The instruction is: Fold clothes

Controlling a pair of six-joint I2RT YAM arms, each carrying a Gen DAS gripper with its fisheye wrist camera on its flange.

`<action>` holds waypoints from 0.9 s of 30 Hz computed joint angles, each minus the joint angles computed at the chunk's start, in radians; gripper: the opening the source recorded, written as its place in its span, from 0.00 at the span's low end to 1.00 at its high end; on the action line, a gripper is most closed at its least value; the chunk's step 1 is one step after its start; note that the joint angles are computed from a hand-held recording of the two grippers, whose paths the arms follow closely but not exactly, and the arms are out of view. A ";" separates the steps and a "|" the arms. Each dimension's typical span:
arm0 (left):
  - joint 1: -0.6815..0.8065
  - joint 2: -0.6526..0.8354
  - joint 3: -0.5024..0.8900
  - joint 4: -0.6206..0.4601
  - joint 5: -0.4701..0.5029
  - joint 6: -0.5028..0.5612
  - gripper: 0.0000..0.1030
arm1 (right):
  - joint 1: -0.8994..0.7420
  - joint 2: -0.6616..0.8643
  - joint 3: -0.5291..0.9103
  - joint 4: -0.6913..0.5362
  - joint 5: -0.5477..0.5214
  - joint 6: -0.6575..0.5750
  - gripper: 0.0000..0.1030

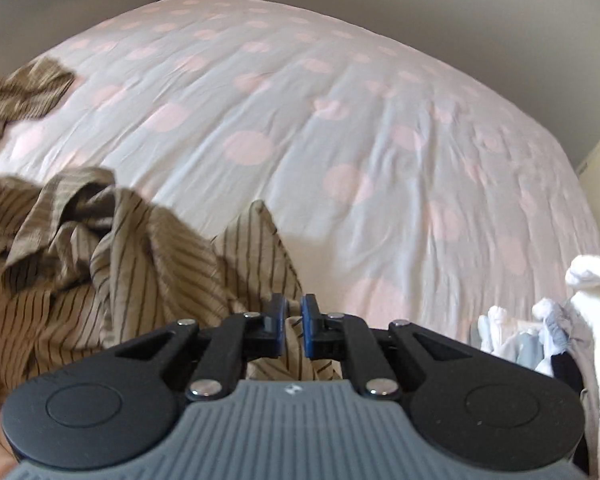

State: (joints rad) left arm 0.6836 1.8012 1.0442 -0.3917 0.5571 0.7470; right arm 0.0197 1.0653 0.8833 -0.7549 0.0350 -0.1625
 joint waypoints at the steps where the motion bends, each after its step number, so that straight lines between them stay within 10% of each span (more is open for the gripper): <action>1: 0.001 0.001 0.001 0.000 0.001 -0.001 0.00 | 0.014 -0.012 -0.010 0.002 -0.010 0.011 0.13; 12: -0.003 -0.005 -0.004 0.003 0.004 0.006 0.00 | 0.394 -0.132 -0.209 -0.007 0.045 0.257 0.45; 17: 0.003 -0.012 -0.006 -0.003 0.011 0.017 0.00 | 0.389 -0.143 -0.250 -0.020 0.059 0.272 0.04; 27: 0.002 -0.013 -0.006 -0.007 0.013 0.021 0.00 | 0.078 -0.095 -0.049 -0.094 0.003 -0.007 0.02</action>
State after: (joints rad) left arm 0.6859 1.7883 1.0383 -0.3983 0.5706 0.7683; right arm 0.0980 0.9702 0.8345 -0.8492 0.0384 -0.1692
